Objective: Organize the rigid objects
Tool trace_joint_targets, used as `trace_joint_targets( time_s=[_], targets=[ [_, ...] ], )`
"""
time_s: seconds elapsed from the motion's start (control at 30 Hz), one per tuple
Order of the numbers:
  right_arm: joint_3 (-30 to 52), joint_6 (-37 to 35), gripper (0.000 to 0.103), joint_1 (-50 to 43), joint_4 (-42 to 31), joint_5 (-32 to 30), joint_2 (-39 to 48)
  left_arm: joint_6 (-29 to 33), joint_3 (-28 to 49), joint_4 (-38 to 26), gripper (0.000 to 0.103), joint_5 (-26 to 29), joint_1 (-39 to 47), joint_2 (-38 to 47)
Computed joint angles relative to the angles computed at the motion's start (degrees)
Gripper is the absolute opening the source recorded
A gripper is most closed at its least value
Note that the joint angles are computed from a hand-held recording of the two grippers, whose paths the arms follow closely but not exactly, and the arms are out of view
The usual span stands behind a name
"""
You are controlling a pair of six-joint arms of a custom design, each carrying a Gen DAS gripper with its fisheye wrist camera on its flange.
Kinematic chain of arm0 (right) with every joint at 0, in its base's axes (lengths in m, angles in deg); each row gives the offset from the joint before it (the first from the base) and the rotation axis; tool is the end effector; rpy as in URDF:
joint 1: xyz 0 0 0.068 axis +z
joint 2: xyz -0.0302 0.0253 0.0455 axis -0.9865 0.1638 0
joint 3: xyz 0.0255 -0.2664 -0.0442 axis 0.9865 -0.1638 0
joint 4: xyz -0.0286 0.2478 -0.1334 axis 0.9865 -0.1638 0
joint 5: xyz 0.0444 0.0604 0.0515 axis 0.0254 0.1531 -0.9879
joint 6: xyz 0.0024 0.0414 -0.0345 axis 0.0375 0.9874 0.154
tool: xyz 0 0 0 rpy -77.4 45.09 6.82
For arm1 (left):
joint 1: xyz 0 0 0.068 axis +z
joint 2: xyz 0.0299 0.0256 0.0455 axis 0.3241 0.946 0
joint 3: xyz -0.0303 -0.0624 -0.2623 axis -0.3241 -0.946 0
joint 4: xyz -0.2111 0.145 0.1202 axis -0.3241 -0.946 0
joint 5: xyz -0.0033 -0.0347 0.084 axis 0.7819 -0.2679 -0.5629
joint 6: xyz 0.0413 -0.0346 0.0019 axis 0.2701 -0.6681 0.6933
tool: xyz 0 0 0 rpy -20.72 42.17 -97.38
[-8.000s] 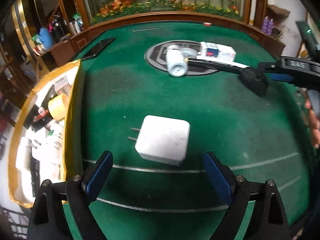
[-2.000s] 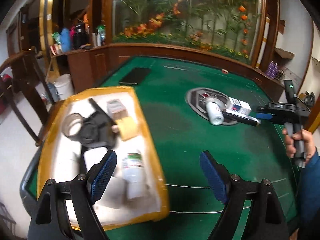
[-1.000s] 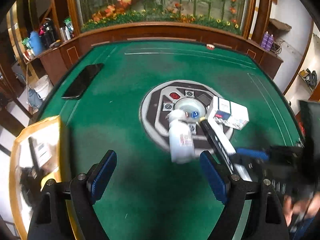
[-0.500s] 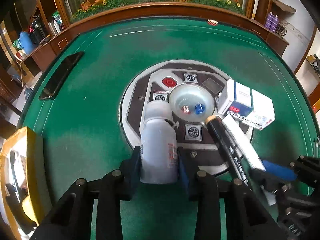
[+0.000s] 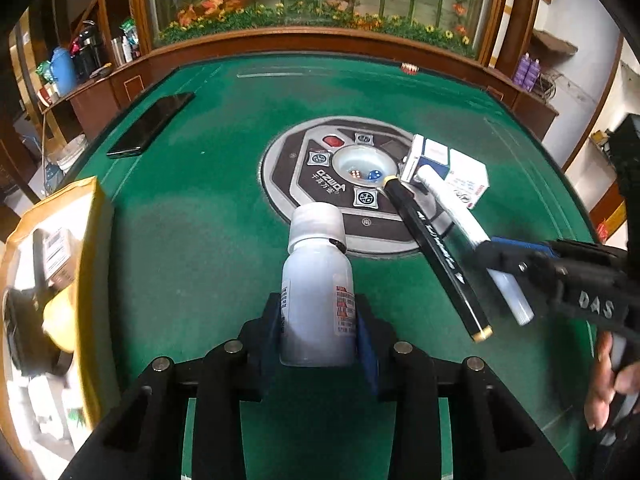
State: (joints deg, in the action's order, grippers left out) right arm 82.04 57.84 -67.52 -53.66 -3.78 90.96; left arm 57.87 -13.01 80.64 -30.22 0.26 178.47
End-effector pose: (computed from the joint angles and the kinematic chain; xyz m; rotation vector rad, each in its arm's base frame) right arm 0.2527 0.0655 0.1160 -0.0422 2.5373 0.4359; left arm 0.2856 -0.0983 0.1192 0.3850 2.5140 -0.2044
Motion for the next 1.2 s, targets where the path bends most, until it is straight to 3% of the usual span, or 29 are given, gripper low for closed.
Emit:
trace_joint_targets(
  time_s=[0.2, 0.63, 1.2],
  targets=[
    [-1.5, 1.05, 0.014, 0.52, 2.18, -4.87, -2.58, -0.21, -5.95, 1.51, 0.036, -0.7, 0.35, -7.46],
    [-3.14, 2.89, 0.014, 5.72, 4.59, -6.54, -5.66, 1.87, -14.25, 3.74, 0.036, -8.2, -0.16, -20.29],
    [-5.62, 10.57, 0.014, 14.65, 8.37, -5.45, -9.21, 4.47, -19.52, 1.39, 0.036, -7.4, 4.49, -32.87]
  ],
)
